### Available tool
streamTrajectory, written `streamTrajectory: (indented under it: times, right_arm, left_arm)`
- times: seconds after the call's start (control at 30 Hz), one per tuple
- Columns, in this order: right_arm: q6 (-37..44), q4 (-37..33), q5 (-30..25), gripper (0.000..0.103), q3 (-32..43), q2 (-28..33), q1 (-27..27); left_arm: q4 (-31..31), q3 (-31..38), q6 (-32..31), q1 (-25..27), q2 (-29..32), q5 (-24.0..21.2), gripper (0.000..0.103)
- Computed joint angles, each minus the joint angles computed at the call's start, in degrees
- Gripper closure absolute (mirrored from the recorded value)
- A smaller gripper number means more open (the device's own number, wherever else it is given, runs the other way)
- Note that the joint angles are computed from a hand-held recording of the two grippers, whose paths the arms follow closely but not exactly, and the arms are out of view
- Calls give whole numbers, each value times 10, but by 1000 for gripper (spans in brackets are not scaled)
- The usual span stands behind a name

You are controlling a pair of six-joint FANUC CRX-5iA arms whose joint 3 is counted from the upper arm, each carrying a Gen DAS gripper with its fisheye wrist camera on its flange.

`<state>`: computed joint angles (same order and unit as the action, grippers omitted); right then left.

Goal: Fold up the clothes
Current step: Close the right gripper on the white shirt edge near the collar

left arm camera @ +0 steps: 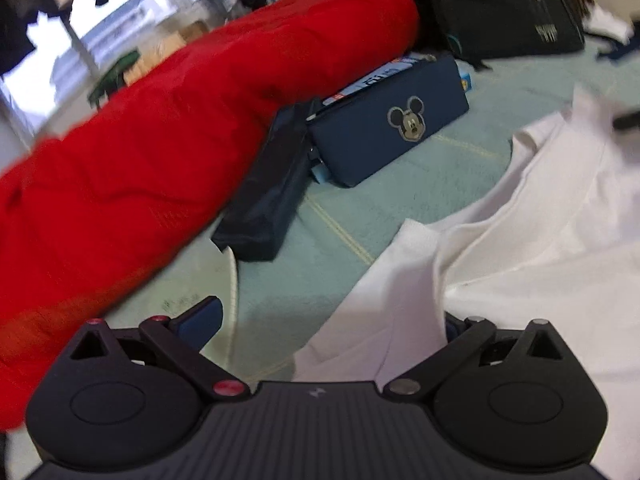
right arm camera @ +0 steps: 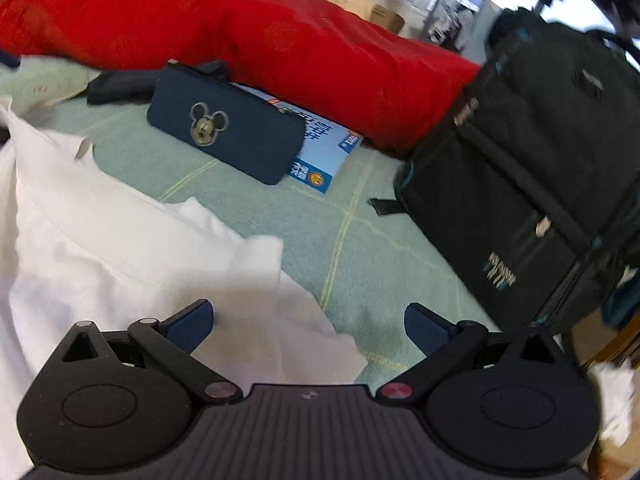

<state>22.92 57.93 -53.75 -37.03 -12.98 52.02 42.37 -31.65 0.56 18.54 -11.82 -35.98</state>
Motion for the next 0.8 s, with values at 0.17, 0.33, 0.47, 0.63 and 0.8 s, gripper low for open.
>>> streamTrajectory:
  times: [0.17, 0.33, 0.47, 0.63, 0.8]
  right_arm:
    - [-36, 7, 14, 0, -26, -38, 3]
    - [-82, 23, 20, 0, -50, -78, 20]
    - [-103, 9, 43, 0, -62, -113, 32]
    - [-94, -66, 150, 0, -65, -152, 0]
    - [-51, -175, 244, 30, -49, -141, -66]
  left_arm:
    - [-34, 78, 93, 47, 45, -161, 2]
    - [-1, 129, 127, 100, 91, -334, 2]
    - [22, 122, 187, 113, 77, -308, 3]
    - [74, 75, 150, 147, 34, -369, 3]
    - [90, 0, 38, 185, -28, -438, 3]
